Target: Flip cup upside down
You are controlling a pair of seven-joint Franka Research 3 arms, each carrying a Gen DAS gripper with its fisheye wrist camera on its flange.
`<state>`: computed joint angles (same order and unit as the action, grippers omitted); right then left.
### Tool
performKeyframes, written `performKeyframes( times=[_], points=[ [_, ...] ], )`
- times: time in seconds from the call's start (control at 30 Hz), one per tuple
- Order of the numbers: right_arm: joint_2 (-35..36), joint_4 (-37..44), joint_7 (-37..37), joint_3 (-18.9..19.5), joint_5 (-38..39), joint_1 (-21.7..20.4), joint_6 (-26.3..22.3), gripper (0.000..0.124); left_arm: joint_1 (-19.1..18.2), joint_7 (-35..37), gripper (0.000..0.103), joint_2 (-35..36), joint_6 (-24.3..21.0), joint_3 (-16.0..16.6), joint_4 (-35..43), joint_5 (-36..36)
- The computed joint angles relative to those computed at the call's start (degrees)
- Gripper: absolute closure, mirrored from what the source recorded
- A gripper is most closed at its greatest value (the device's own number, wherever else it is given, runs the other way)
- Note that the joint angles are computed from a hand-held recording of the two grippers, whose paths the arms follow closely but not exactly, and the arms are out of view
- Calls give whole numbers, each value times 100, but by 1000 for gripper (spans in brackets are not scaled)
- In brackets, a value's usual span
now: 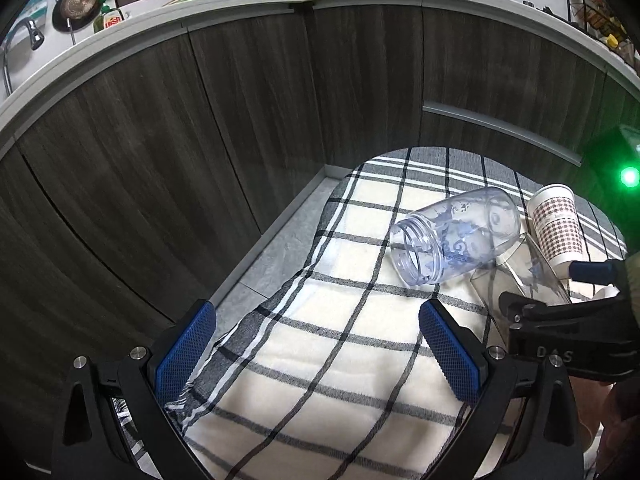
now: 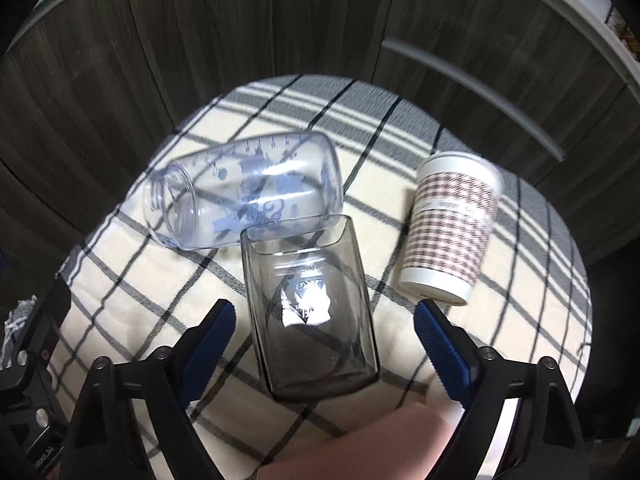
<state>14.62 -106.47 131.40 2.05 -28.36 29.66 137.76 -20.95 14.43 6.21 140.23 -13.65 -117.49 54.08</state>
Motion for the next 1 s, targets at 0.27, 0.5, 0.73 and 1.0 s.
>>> performKeyframes(
  times=[0.27, 0.5, 0.73, 1.0],
  points=[
    [311, 237, -611, 13, 586, -65, -78, 53, 5, 87, 0, 117, 37, 44, 71, -78],
    [155, -3, -490, -46, 646, -8, 93, 54, 23, 117, 0, -67, 104, 30, -50, -56],
    [-245, -315, 313, 42, 159, 204, 63, 55, 176, 159, 0, -718, 265, -58, -589, -47],
    [-699, -564, 1263, 448, 81, 385, -190, 54, 553, 507, 0, -2019, 671, -201, -1712, -294]
  ],
)
